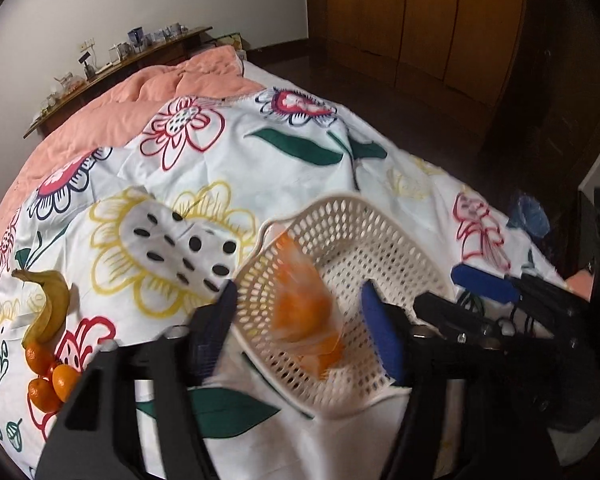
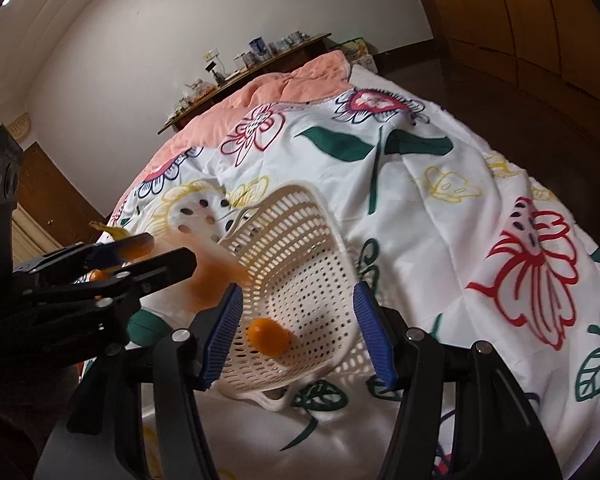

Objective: Organize fruits
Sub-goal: 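Grasp the bag of mandarins with the left tool and drop it into the basket, then return the left tool to the fruits and close on an orange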

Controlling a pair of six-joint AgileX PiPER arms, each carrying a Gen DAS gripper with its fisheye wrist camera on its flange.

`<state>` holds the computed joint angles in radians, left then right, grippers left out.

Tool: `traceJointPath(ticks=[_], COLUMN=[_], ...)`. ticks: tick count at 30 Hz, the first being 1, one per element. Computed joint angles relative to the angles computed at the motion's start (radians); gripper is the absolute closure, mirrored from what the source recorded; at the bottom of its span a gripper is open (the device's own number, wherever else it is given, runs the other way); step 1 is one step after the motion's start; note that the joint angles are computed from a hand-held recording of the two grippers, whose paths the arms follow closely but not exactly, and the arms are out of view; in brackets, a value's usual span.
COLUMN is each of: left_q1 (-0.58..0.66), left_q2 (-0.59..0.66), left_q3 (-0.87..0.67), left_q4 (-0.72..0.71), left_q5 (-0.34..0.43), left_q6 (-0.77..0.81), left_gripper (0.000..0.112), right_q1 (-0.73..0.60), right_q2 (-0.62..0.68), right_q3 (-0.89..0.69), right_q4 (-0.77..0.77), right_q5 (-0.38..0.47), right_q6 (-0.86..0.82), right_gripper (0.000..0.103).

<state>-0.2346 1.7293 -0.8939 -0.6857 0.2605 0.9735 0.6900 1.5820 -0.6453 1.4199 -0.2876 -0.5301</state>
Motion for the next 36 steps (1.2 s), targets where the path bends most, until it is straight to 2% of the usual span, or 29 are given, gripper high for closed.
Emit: traceJointPath(ticks=[3,7,10,11,13,15,16,17,18,20,22,26,32,34,36], left_q1=[0.02,0.051,0.087,0.099,0.13,0.168,0.186,0.198,0.227,0.269,0.327,0.445,0.612,0.675,0.729], left_q2=[-0.017,-0.033,-0.053,-0.062,-0.086,-0.112,-0.124,-0.133,-0.147,-0.165,-0.184,-0.222,-0.244,-0.242,-0.238], left_q3=[0.002,0.003,0.013,0.018,0.031,0.044,0.05,0.053,0.056,0.06,0.06,0.063,0.031,0.016,0.006], left_q4=[-0.112,-0.104,-0.115,-0.123,-0.145,-0.184,-0.198,-0.198,-0.213,-0.234,-0.244,-0.289,-0.311,-0.319,-0.334], left_q5=[0.029,0.038,0.05,0.051,0.058,0.065,0.068,0.071,0.086,0.108,0.131,0.176,0.252,0.288,0.315], left_q6=[0.11,0.096,0.11,0.119,0.151,0.199,0.218,0.22,0.242,0.273,0.295,0.371,0.432,0.456,0.488], left_gripper=[0.037,0.037,0.037,0.037,0.034,0.029,0.029,0.029,0.029,0.028,0.025,0.023,0.018,0.018,0.018], right_q1=[0.001,-0.003,0.024,0.04,0.088,0.134,0.157,0.185,0.221,0.254,0.271,0.264,0.284,0.321,0.383], right_q2=[-0.026,-0.038,-0.049,-0.055,-0.072,-0.084,-0.088,-0.091,-0.093,-0.093,-0.089,-0.068,-0.055,-0.051,-0.045], right_q3=[0.025,0.049,0.054,0.053,0.052,0.047,0.047,0.049,0.05,0.037,0.01,-0.056,-0.092,-0.114,-0.145], right_q4=[-0.006,-0.084,-0.066,-0.044,0.003,0.036,0.039,0.034,0.034,0.058,0.101,0.211,0.247,0.261,0.266], right_q5=[-0.028,-0.041,-0.086,-0.111,-0.184,-0.258,-0.293,-0.34,-0.402,-0.452,-0.469,-0.437,-0.433,-0.483,-0.573], right_q6=[0.018,0.111,0.104,0.087,0.054,0.029,0.032,0.045,0.054,0.019,-0.05,-0.202,-0.223,-0.243,-0.277], right_gripper=[0.045,0.044,0.042,0.038,0.036,0.027,0.017,0.012,0.012,0.01,0.005,0.005,0.005,0.005,0.005])
